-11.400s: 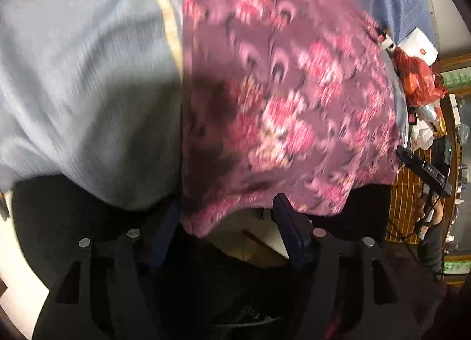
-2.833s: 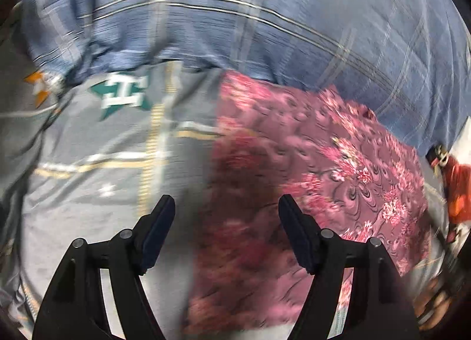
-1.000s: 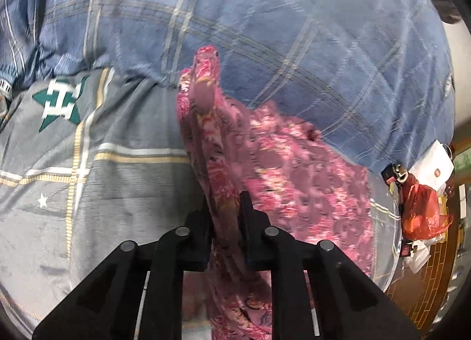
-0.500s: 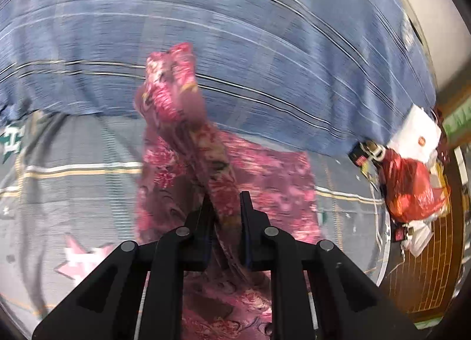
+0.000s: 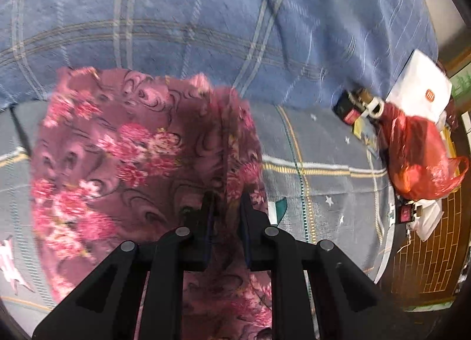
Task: Fold small clothes
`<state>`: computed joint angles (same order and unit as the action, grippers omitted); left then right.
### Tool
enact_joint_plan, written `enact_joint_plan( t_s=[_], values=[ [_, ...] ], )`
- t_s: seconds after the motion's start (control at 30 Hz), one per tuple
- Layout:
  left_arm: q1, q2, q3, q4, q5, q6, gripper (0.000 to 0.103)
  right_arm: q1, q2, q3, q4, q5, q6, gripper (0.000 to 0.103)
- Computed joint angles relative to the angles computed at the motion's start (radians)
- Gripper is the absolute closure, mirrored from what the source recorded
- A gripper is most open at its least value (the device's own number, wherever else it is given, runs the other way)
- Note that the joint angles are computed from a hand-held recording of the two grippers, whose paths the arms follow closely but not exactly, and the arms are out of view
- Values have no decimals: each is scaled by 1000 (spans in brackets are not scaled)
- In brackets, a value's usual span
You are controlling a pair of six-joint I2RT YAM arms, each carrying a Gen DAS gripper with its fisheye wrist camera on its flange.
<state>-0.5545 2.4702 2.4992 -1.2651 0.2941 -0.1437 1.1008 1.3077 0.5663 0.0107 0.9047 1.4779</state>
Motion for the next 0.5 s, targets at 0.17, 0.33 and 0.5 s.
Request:
enact_joint_plan(
  t_s=[0.17,0.33,0.5],
  values=[
    [-35,-15,-60,64,-50,-6,86,-51,16,-88,119,-84,44,94],
    [11,-93,-123,81,44,49,81,-73,-9,-141,148,-157,114,88],
    [158,-273,-360,262,73,84,46,-56,-214,-91,-131,-33,76,83]
  ],
)
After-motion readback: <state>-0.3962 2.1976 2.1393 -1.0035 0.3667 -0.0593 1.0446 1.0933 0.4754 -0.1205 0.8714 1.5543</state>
